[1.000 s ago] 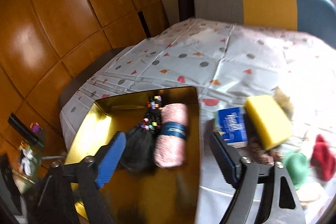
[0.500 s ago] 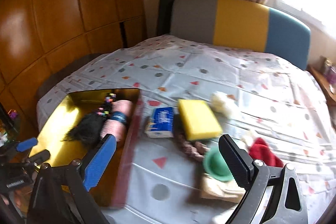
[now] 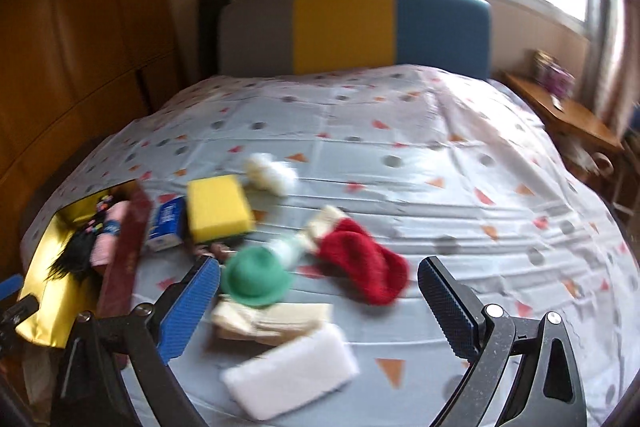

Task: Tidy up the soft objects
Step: 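Grasp the white foam block with the left tool and lift it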

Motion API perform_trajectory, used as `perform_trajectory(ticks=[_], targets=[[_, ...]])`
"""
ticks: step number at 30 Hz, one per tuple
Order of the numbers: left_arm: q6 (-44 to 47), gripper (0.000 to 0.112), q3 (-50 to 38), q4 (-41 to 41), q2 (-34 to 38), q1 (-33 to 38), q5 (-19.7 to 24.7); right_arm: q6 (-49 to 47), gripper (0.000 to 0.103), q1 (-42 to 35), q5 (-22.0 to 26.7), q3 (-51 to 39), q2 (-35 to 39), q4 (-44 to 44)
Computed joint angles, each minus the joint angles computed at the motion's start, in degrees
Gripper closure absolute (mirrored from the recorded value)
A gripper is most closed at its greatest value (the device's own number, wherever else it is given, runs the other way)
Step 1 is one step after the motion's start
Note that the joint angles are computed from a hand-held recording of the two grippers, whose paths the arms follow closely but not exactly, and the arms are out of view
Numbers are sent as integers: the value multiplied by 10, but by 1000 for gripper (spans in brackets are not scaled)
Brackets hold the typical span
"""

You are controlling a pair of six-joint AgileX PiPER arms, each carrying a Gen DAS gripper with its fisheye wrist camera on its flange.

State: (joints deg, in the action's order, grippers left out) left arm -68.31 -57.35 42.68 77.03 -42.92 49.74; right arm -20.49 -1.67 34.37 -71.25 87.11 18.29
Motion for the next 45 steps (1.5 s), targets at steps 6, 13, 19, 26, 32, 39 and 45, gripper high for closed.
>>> perform_trajectory(ticks=[6,13,19,26,32,39,45], targets=[[42,36,-56,-6,57,-31,4,18,2,-83,4,3,20,51],[160,30,-153,-36,143,-68,-13,16,1,-141,18,-7,26,120],[295,27,-250,-83,233,-90,-36,23,0,-188,43,-17,42,171],[432,27,-382,-127,353,-113,-20,24,0,-214,63,-25,54,202],[501,28,-519,-222,465,-91,21,14,0,-219,79,-32,63,218],[495,80,-396,-404,402,-30,-88,28,0,-221,80,-37,69,206],[574,78,-246,-580,311,2,-160,35,0,-213,79,-38,70,186]])
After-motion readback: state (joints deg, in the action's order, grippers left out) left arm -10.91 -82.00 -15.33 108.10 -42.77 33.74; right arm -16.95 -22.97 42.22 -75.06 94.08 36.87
